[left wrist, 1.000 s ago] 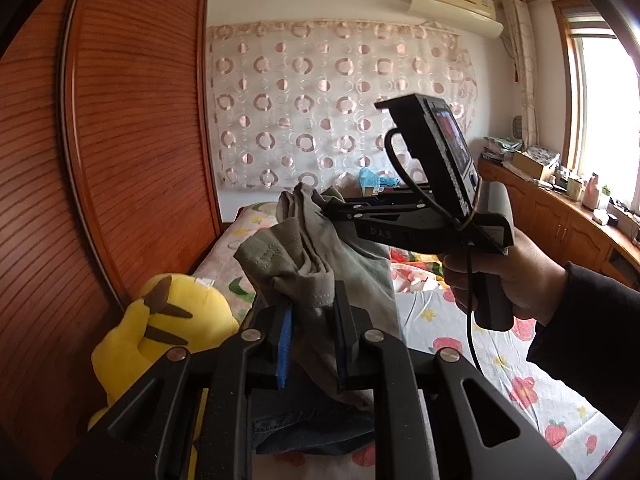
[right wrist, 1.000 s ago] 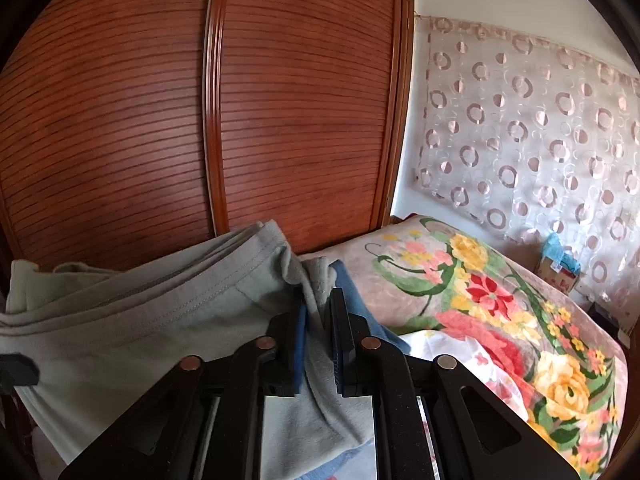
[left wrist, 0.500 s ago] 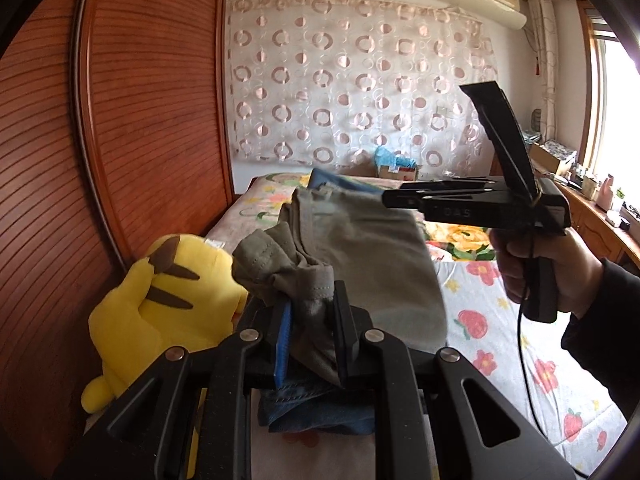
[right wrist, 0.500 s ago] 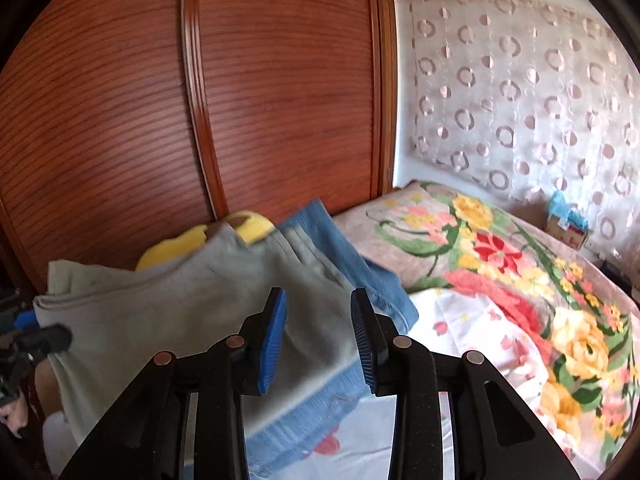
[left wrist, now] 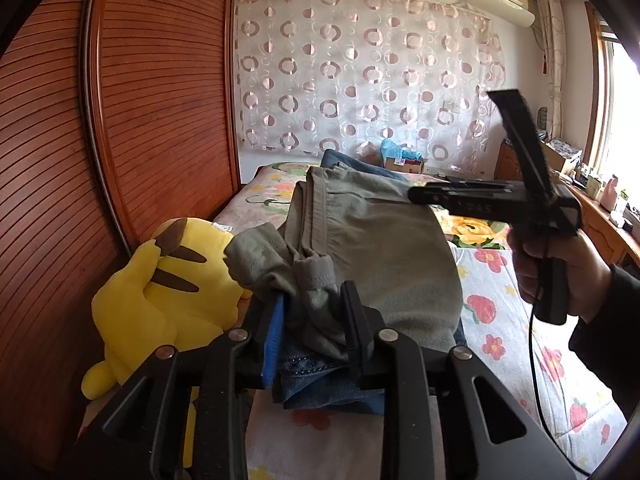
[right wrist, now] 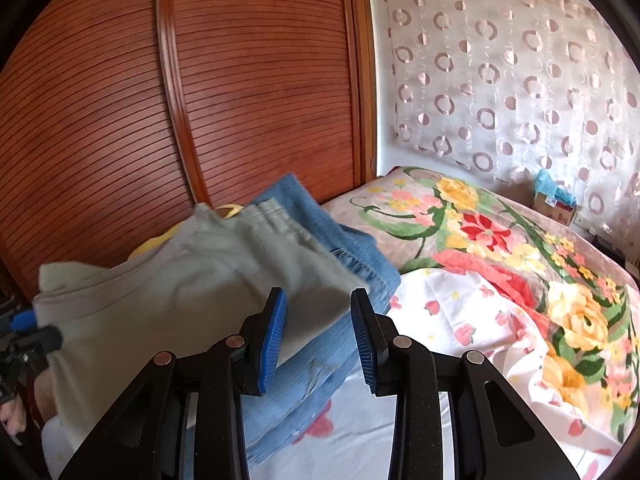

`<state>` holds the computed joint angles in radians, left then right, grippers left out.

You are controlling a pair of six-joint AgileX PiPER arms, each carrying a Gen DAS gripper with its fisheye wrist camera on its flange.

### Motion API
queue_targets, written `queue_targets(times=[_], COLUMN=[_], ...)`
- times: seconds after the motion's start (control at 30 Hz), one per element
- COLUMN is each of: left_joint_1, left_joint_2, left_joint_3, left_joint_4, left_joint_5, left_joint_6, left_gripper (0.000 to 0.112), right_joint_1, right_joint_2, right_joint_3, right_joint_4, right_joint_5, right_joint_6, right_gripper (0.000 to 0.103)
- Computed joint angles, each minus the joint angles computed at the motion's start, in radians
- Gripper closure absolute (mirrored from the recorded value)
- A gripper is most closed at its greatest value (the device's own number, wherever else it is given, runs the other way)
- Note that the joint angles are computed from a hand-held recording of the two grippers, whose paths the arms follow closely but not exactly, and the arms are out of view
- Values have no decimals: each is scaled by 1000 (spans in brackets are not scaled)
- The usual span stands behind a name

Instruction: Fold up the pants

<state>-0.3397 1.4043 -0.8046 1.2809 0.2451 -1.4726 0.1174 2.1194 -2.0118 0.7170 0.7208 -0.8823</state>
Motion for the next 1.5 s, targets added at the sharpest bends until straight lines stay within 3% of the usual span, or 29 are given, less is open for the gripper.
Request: queue_targets(times=[0.3,0.4,0.5,0.67,0.73,0.77,0.87,1.23,1.33,1.5], left_joint_1=[-28,-39,-30,-18,-28,-29,-40,-100,-131,-192], left_joint_2=[-48,-62,-73,-90,-100,-106,-120,-152,-165,-177], left_joint_3=[6,9,16,20,30,35,45,48,55,58], left_joint_4=[17,36,56,34,99,118,172,69,60,43], left_joint_5=[46,73,59,29,42,44,68,102,121,140], left_joint_6=[-6,-25,-42,-15,-89,-110,-164,-56,-63,-55], left_gripper=[66,55,34,20,18,10,9,9,9,9], right_joint_1=[-2,-7,-20,-26,-26,-28,-30,-42,-48,-70], right_joint_2=[-150,-179,-199,-206,-211,-215,-229,-365,-433,-563], right_joint_3=[271,322,364,384,389,394,421,617,705,862], right_joint_4=[163,205,250,258,260,264,284,388,414,466], right_joint_5=[-70,-73,-65,-63,-60,-60,-63,-122,-160,-208], right_joint_6=[-182,-235,-283,-291,-286,-288,-303,-408,-429,-482], right_gripper=[68,68,68,68,68,68,68,68,57,47])
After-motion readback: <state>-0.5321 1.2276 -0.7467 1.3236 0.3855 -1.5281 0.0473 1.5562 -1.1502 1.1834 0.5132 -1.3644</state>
